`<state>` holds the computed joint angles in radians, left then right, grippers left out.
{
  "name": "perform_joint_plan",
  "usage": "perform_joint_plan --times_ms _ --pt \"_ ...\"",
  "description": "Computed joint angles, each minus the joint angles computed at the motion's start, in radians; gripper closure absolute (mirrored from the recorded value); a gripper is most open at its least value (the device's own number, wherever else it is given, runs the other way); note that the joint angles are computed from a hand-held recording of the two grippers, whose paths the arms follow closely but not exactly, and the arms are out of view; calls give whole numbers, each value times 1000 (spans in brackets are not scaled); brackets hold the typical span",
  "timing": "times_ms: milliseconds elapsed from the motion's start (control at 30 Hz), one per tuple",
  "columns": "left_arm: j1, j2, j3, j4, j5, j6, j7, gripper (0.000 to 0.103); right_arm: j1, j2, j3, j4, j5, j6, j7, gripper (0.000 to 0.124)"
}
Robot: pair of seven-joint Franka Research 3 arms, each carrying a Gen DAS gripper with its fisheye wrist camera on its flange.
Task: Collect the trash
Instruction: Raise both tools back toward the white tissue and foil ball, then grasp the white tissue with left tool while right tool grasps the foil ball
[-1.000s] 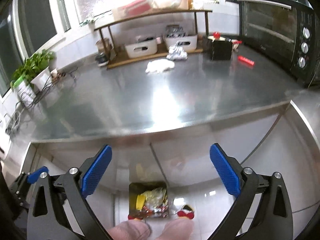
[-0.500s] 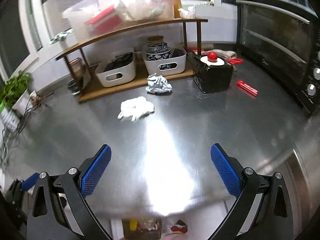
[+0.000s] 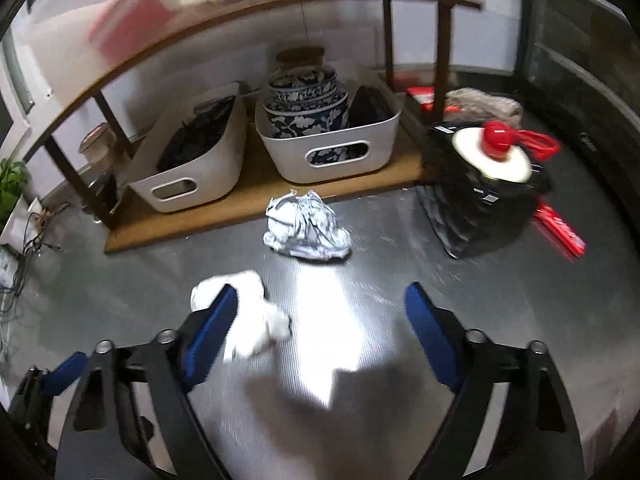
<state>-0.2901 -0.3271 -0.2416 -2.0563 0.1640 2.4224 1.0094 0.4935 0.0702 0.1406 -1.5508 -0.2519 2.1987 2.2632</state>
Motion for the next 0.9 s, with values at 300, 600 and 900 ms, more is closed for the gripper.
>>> perform_joint_plan --times_ms 300,600,900 --pt "1 171 6 117 -33 38 68 18 11 171 -39 196 55 -41 -106 61" --pt "-6 275 -7 209 -66 13 120 43 11 194 -66 198 100 -22 -153 78" --pt "-12 331 -17 268 -12 -18 132 85 -3 166 -64 135 126 47 -177 87"
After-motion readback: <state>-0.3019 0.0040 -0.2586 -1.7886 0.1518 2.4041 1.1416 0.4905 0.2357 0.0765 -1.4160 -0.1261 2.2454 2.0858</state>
